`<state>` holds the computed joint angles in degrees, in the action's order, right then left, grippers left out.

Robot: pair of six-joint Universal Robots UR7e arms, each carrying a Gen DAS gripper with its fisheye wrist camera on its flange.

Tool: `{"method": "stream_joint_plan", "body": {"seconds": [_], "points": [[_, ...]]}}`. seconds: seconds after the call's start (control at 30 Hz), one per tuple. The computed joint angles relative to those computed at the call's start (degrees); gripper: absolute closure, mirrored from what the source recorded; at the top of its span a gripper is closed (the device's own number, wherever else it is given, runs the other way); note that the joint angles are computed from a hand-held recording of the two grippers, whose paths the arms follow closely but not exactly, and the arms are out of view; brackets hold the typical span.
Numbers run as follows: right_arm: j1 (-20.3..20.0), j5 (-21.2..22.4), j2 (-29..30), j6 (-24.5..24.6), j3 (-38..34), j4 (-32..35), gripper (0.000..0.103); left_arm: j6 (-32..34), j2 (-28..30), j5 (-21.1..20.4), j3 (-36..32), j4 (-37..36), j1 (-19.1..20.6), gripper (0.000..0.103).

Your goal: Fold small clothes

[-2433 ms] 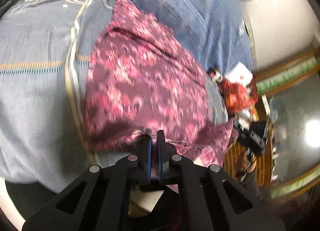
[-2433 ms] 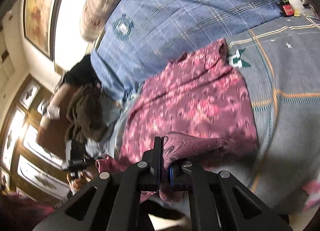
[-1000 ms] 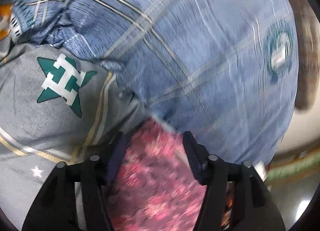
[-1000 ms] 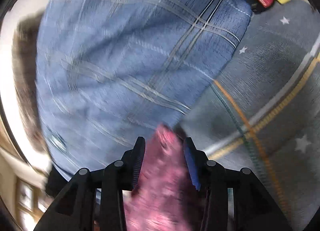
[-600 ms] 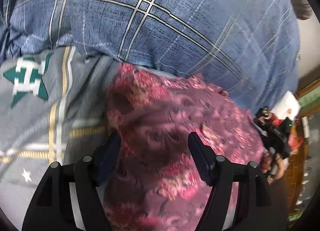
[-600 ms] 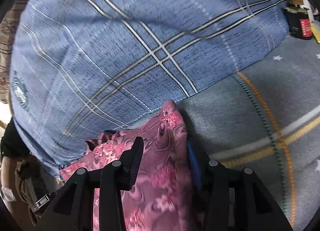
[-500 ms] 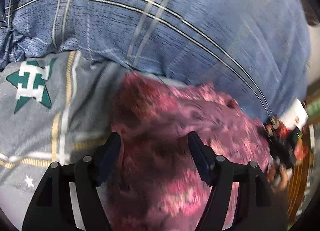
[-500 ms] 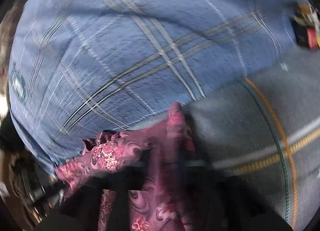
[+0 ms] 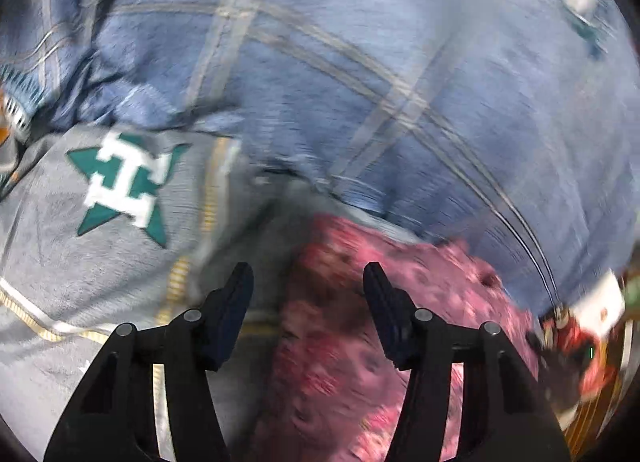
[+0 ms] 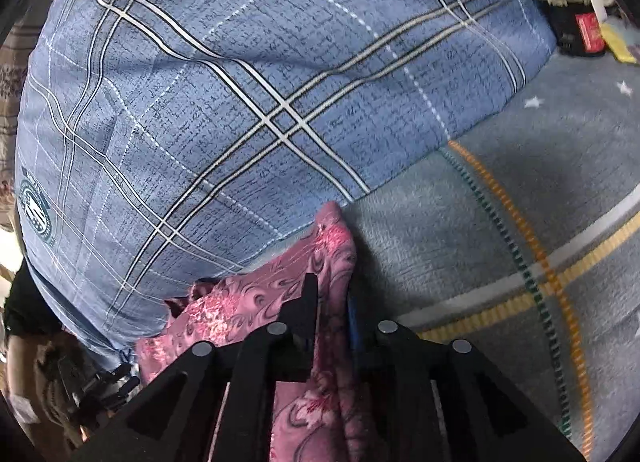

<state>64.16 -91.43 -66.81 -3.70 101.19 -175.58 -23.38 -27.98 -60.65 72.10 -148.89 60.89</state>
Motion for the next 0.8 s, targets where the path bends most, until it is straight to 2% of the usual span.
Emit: {"method": "stream_joint_plan", "body": {"seconds": [0.03,0.1,0.13,0.17,0.27,0.37,0.4,0.43,0.47,0.53,0.57,0.6,0.67,0.7,0.73,0.77,0.8], "points": [[0.2,-1.3,0.0,-0.4,-0.2,0.6,0.087,1.0,0.5,-0.2,-0.2,0.4,-0.7,0.047],[0.4,-3.0,-0.6,-0.2,0.5,0.4,0.087,1.2,1.9,3.1,-1.4,3.6,-1.9,0.047],[-0.1,-1.2,-1.6,0.4,1.9,-0.8,0.087,0.6,2.1,3.4,-1.6,5.4,-2.1,0.047],[-0.2,0.3,-2.2,0.8,2.9,-1.7,0.087,0.3,1.8,1.8,-0.7,5.4,-2.1,0.047],[-1.4,2.2,-6.6,-1.7,8.1,-1.7,0.072,2.7,-0.5,0.7,5.1,-0.1,-3.9,0.047],[-4.3,6.3,-11.3,-4.6,14.0,-2.1,0.068,4.4,-2.9,0.8,11.1,-5.3,-5.4,0.047],[-5.4,8.9,-12.3,-5.3,15.7,-1.5,0.068,3.8,-3.3,0.9,12.1,-5.2,-5.8,0.047],[-5.7,9.5,-12.7,-6.0,16.3,-1.0,0.069,2.8,-3.0,1.8,11.5,-3.1,-6.1,0.047],[-5.6,10.3,-13.2,-7.4,16.9,-0.3,0.089,1.6,-2.7,2.5,11.1,-1.1,-6.1,0.047],[-4.4,9.8,-14.2,-10.6,19.0,-4.3,0.093,0.0,-2.3,3.8,11.2,-0.6,-6.3,0.047],[-3.9,9.1,-14.4,-11.1,20.1,-7.7,0.099,-0.4,-2.6,4.8,11.9,-1.0,-6.5,0.047],[-3.7,7.1,-14.6,-10.7,20.4,-8.8,0.099,-1.4,-2.5,5.5,11.8,-0.3,-6.5,0.047],[-2.5,-0.4,-13.1,-9.1,18.3,-5.2,0.097,-3.5,-2.8,7.0,12.3,1.6,-6.6,0.047],[-2.3,-2.4,-13.1,-8.8,18.0,-3.6,0.095,-4.8,-3.3,7.5,12.7,2.9,-6.7,0.047],[-2.5,-1.9,-14.0,-8.8,19.0,-4.3,0.093,-5.7,-4.4,6.5,13.8,2.8,-6.7,0.047],[-3.3,0.7,-15.4,-8.6,20.8,-5.8,0.088,-5.8,-5.9,4.5,15.8,1.0,-6.5,0.047],[-5.0,5.1,-17.7,-8.1,23.3,-6.8,0.084,-5.8,-7.5,3.2,18.1,-0.8,-6.7,0.047]]}}
